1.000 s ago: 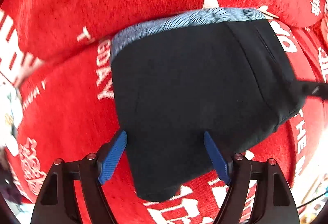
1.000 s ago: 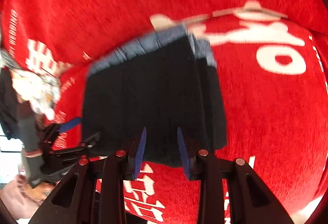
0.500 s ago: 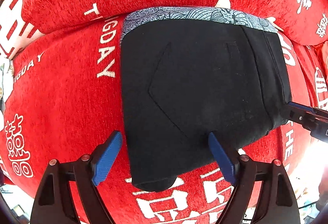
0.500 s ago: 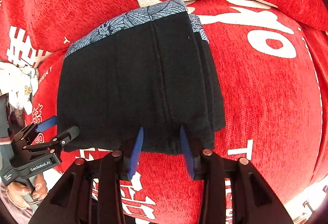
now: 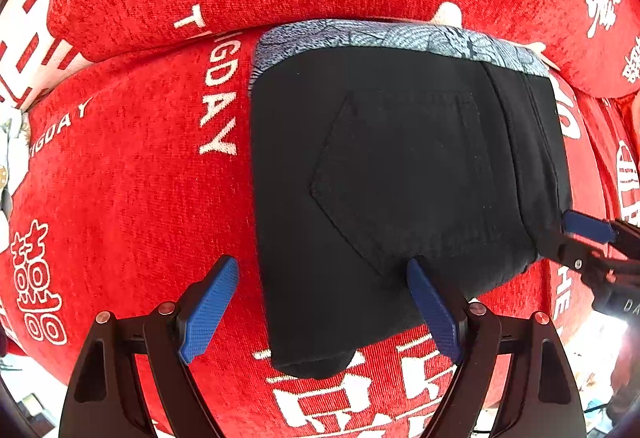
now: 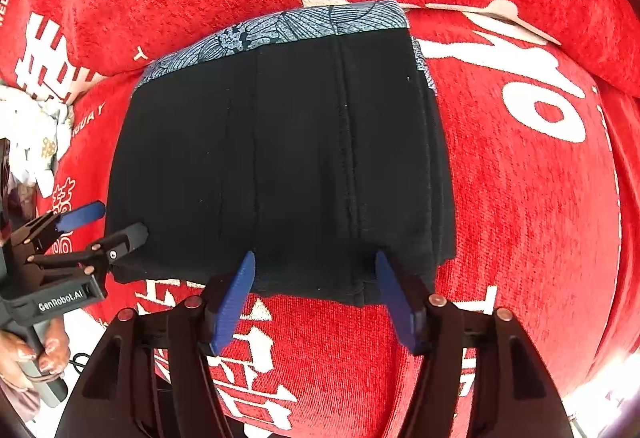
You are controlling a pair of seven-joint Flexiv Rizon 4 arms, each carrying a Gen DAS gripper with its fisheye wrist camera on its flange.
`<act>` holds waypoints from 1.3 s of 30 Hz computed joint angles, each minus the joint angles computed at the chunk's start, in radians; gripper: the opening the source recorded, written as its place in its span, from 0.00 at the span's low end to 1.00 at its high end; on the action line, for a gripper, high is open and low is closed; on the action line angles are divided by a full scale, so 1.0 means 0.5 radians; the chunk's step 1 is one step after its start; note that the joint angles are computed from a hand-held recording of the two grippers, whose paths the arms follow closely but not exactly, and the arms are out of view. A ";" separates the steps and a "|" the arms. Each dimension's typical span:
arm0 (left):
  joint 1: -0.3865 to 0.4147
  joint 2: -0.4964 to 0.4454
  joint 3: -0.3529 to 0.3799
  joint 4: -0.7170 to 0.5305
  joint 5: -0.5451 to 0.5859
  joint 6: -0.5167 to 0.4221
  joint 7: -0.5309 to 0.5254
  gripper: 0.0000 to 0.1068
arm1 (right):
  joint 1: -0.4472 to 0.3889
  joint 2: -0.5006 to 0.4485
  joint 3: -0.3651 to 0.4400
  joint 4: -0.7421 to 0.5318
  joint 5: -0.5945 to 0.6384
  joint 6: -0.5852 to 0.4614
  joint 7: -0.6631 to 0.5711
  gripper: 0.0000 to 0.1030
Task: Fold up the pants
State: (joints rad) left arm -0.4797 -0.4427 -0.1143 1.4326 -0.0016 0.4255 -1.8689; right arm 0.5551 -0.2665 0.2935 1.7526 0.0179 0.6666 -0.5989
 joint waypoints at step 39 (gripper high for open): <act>0.085 -0.372 0.094 -0.410 -0.029 0.063 -0.175 0.96 | -0.276 -0.313 -0.133 -0.226 0.024 0.322 -0.004 0.19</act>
State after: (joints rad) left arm -0.4370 -0.6288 -0.0672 1.2278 -0.0160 0.4568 -1.9565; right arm 0.4173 -0.4229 0.2272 1.6397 0.0301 0.8277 -0.6011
